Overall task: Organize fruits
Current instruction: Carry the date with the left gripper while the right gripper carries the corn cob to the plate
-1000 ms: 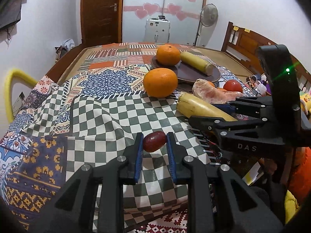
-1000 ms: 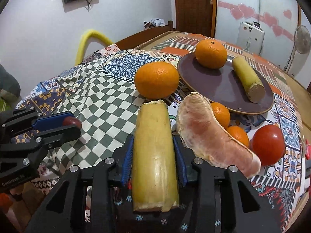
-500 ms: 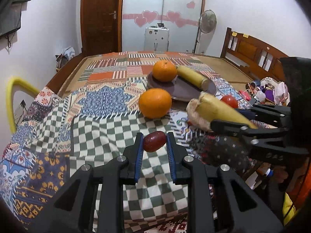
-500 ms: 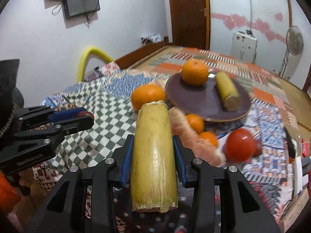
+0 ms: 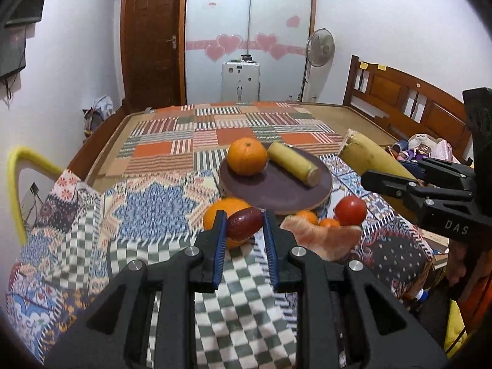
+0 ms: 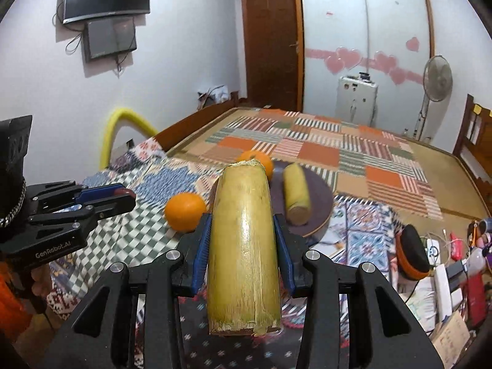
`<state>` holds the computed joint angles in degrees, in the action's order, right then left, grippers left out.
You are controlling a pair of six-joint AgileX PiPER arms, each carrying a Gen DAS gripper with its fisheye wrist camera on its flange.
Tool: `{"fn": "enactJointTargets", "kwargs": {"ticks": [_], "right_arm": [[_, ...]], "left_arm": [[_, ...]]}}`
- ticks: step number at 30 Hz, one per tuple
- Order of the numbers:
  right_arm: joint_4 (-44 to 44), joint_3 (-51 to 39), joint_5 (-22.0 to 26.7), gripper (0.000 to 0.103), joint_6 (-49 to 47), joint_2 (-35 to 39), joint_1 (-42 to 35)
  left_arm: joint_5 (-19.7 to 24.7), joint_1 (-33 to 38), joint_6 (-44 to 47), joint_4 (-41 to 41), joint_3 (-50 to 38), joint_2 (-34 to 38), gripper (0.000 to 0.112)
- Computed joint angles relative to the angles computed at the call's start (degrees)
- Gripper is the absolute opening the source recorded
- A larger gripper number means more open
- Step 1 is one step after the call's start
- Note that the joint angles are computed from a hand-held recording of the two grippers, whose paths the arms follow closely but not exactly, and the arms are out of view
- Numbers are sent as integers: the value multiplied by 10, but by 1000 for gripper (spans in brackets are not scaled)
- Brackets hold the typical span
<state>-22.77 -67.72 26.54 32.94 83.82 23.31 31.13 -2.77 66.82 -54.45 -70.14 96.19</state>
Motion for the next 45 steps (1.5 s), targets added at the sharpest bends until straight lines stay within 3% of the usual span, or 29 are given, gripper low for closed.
{"fn": "enactJointTargets", "kwargs": {"ticks": [8,19,31,35,40,45], "right_arm": [[10,-37,-12,36,-30,30,-35],[94,-117,-11,36,-129,120,-75],[179,-241,81,36,-213,224,-97],[216,-278,111,36,-240,249,-106],[203,-303,134,36,-232,264,-98],[201,-339,163,36,-236,285,-97]], "left_arm": [[-11,-28,-58,45,-76,50,23],[-14,-69,-167,155,-200,144,23],[88,-85,-294,269,-390,272,23],[143,-82,-319,283,-466,316,23],[205,-82,-352,300,-554,365,23],[231,-86,-370,317,-602,396,23]]}}
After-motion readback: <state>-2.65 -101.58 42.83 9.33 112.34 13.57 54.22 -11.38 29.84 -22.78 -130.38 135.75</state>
